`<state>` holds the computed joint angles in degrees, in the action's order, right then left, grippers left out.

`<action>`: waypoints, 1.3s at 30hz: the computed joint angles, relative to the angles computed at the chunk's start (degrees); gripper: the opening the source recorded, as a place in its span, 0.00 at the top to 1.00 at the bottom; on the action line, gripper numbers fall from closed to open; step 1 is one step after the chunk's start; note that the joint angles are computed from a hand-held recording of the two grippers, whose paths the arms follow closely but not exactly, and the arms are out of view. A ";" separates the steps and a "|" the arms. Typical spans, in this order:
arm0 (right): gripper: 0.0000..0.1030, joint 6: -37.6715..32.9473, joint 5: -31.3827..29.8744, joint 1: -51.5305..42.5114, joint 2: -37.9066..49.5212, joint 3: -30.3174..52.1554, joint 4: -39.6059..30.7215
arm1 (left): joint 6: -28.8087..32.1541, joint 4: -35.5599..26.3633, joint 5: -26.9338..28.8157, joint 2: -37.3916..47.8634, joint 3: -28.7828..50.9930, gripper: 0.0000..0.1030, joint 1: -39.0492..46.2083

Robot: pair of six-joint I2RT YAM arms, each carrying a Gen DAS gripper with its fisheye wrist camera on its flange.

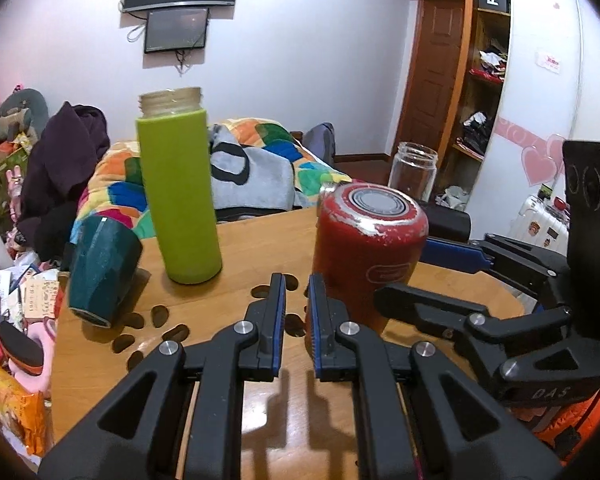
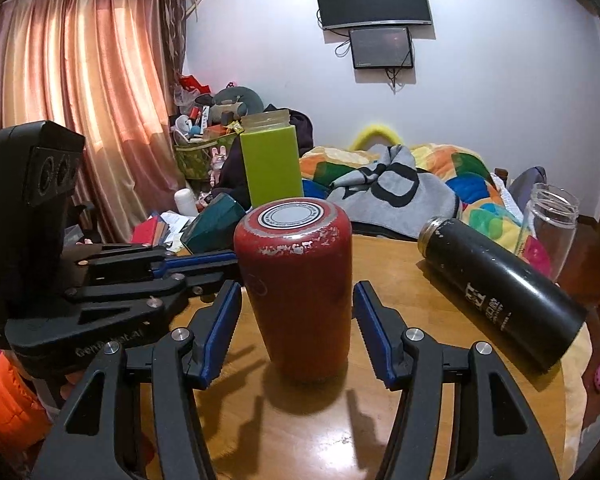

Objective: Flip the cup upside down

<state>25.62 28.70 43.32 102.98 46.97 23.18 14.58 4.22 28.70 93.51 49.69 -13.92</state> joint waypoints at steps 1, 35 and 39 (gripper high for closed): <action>0.47 0.42 0.82 0.33 -0.75 -0.63 -0.09 | -0.21 0.09 -0.08 -0.49 -0.23 0.86 0.36; 0.00 18.98 36.87 23.02 -25.81 -7.36 -25.82 | -11.14 8.70 -8.07 -44.74 -27.07 0.00 4.52; 0.00 19.70 37.24 23.31 -24.64 -6.41 -26.46 | -11.32 7.68 -8.32 -45.43 -27.34 0.00 4.58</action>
<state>45.32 65.95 66.63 78.34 40.56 -3.28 3.26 11.90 20.38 48.08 22.36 -9.34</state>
